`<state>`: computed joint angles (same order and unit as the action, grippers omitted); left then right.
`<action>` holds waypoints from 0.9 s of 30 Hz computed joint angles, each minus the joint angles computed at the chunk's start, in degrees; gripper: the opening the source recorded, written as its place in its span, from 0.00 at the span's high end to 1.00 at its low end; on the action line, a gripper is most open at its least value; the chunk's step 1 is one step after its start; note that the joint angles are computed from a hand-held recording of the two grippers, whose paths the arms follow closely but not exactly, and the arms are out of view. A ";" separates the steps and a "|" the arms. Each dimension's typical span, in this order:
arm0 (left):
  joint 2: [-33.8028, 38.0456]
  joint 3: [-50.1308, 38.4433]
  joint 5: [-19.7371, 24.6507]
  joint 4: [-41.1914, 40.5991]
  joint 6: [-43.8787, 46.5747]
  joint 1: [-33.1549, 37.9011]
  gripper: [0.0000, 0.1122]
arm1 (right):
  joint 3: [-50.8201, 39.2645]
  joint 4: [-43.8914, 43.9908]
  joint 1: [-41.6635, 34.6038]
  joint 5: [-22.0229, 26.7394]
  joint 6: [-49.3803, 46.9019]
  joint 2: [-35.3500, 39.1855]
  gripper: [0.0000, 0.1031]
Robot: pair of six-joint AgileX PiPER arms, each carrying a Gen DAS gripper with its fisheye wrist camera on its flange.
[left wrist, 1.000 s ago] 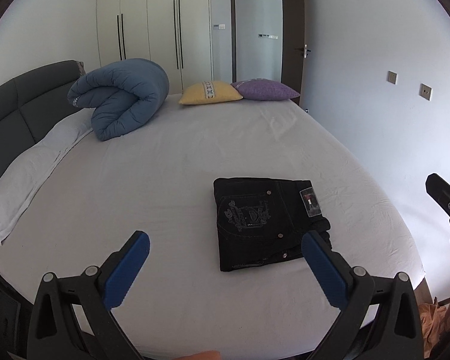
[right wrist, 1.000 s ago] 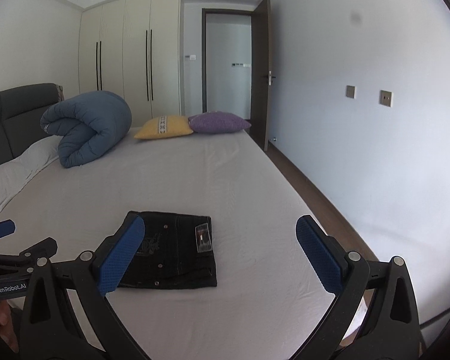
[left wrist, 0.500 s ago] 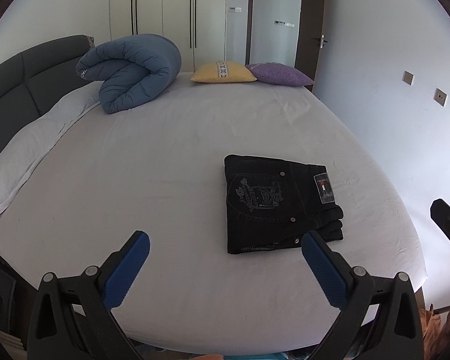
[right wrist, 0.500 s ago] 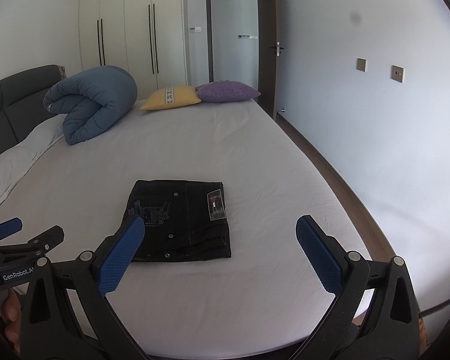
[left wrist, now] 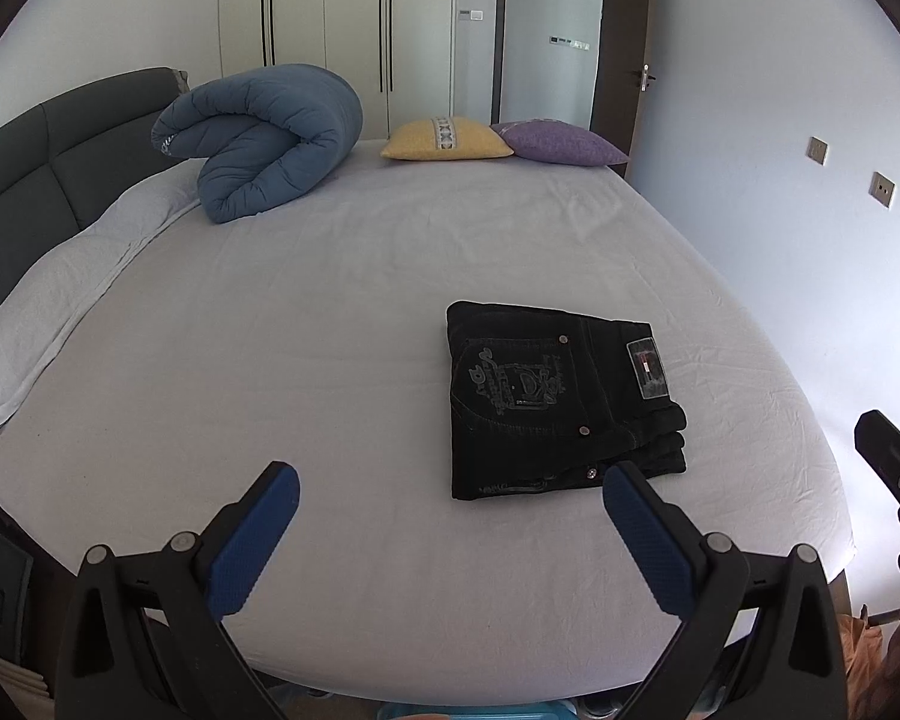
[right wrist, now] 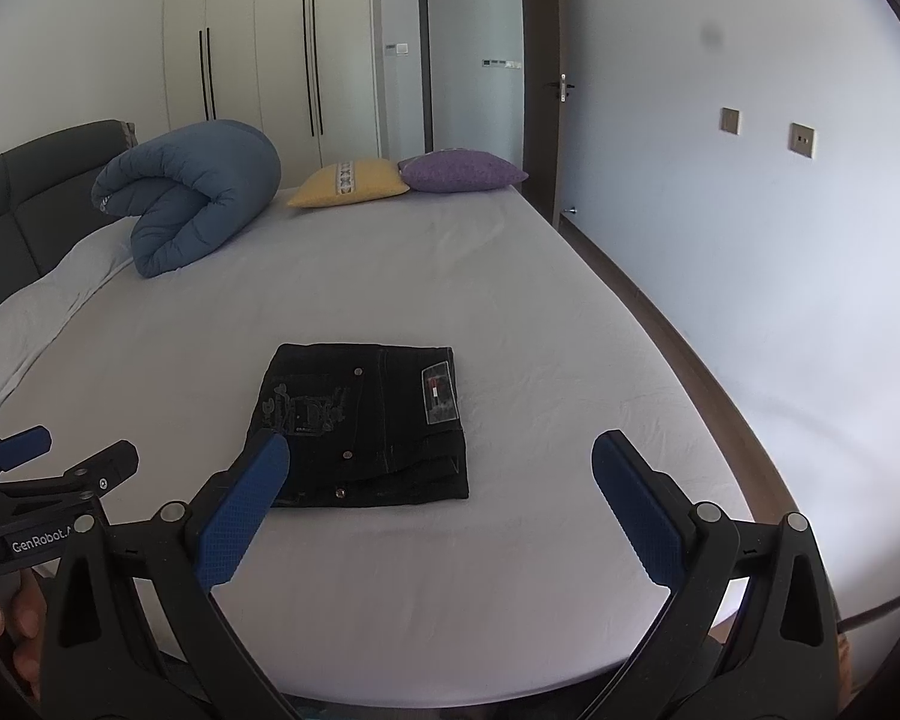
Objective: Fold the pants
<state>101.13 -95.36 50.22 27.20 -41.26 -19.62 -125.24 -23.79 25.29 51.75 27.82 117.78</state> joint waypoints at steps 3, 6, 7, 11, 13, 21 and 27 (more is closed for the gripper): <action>0.09 0.06 0.04 0.18 -0.24 -0.17 0.08 | 0.09 0.04 0.09 -0.05 -0.06 0.14 0.00; 0.21 0.29 0.06 0.25 -0.39 -0.38 0.08 | 0.03 0.18 0.13 -0.03 -0.16 0.23 0.00; 0.21 0.36 0.05 0.23 -0.33 -0.37 0.08 | -0.11 0.27 0.16 0.04 -0.21 0.35 0.00; 0.27 0.54 0.07 0.21 -0.45 -0.47 0.08 | -0.43 0.27 0.37 0.20 -0.14 0.69 0.00; 0.31 0.50 0.10 0.12 -0.37 -0.47 0.08 | -0.77 0.50 0.39 0.28 -0.32 0.98 0.00; 0.28 0.72 0.09 -0.05 -0.28 -0.45 0.08 | -2.04 1.02 0.39 0.72 -0.97 1.98 0.00; 0.23 0.88 0.07 0.01 -0.38 -0.50 0.08 | -2.30 1.32 0.32 0.57 -1.34 2.34 0.00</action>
